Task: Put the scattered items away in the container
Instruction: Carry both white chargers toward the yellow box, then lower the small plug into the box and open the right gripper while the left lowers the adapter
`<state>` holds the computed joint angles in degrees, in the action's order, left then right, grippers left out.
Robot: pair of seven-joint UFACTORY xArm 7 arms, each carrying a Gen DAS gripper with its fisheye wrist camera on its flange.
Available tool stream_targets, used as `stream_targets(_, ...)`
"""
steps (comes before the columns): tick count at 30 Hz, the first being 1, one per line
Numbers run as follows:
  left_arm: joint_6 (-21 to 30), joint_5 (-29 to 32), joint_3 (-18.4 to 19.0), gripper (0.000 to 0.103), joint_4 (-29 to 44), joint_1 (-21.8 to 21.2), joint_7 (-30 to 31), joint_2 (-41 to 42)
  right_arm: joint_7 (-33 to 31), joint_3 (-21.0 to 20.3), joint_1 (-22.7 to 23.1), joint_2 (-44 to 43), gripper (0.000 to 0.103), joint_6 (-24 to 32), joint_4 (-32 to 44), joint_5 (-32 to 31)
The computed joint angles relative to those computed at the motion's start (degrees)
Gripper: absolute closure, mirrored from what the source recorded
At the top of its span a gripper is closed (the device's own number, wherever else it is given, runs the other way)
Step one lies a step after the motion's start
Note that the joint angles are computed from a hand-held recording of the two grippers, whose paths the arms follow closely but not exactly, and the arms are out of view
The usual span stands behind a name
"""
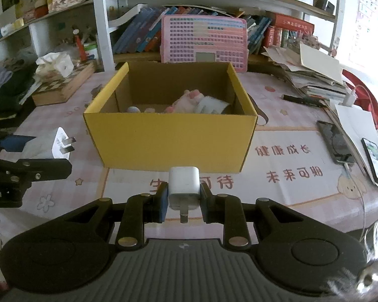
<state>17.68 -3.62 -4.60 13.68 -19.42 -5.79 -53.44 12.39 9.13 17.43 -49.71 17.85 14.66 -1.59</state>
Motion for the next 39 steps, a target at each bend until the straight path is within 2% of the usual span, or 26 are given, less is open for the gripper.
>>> stream_targets(11, -5.1, 1.02, -0.7, 0.039, 3.42, 1.46, -0.34, 6.86, -5.28, -3.21, 0.23, 8.02, 0.079, -5.07, 3.92, 0.21)
stream_targets(22, -10.4, 4.07, -3.94, 0.039, 8.9, 6.3, -2.91, 14.2, -14.82, -8.83, 2.91, 16.28, 0.079, -10.79, 9.76, 3.16)
stream_targets(27, -12.63, 6.65, -6.93, 0.039, 11.45, 10.26, -4.86, 17.74, -20.35, -12.04, 5.87, 20.33, 0.079, -12.66, 13.17, 5.77)
stream_targets(33, -14.58, 10.55, -11.24, 0.039, 14.89, 15.69, -7.96, 22.49, -29.64, -17.64, 12.41, 26.39, 0.079, -12.92, 18.36, 10.98)
stream_targets(39, -14.43, 15.19, -14.59, 0.039, 18.9, 20.34, -10.49, 28.08, -41.55, -23.55, 19.21, 33.16, 0.079, -8.29, 25.04, 19.81)
